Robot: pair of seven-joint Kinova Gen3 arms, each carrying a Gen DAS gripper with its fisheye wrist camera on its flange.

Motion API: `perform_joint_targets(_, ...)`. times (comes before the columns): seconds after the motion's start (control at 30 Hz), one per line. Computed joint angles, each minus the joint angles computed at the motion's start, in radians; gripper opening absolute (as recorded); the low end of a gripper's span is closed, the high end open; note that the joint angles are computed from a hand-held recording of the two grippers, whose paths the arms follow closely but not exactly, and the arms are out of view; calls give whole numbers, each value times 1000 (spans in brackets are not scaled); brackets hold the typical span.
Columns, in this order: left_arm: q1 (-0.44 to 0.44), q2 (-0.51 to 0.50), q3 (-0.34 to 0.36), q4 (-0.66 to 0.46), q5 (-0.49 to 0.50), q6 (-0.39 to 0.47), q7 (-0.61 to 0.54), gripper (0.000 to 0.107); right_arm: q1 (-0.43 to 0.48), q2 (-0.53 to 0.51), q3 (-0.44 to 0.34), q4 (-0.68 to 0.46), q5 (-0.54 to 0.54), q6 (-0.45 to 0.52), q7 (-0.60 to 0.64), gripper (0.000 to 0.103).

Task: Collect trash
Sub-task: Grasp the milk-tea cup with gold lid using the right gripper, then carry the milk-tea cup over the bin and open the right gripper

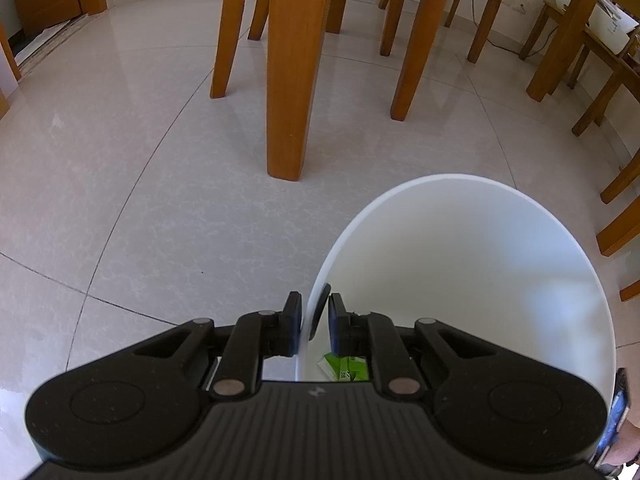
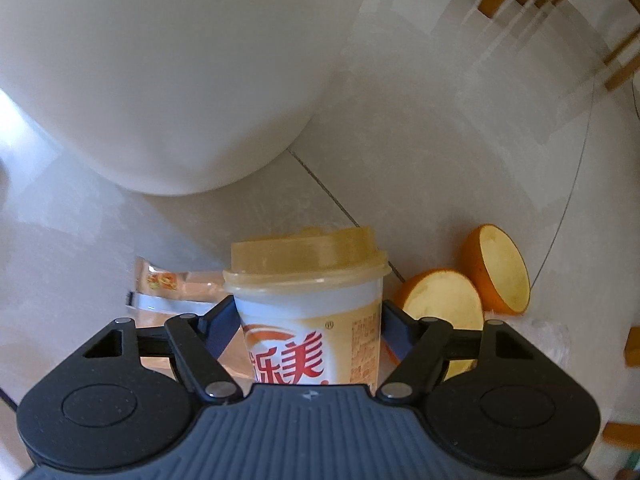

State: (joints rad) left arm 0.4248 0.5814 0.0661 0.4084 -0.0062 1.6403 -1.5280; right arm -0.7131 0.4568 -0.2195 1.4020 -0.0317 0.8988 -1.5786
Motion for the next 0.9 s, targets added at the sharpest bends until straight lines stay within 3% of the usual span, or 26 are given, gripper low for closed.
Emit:
perform_joint_targets(0.33,2,5,-1,-12,0,9,9,11,151,-114,-24,83,-204,-42,-24,78)
perform_joint_targets(0.53,1,11,-2,-25,0,17,6,11,215,-208,-13,102,-302,-5,-22,78)
perform_joint_targets(0.77,0,13,-4,-33,2,24,7,11,265,-233,5,-145,-315,236,19,78)
perform_joint_targets(0.9,1,8,-4,-23,0,17,4,11,300,-218,16,-318,-373,317,22,78)
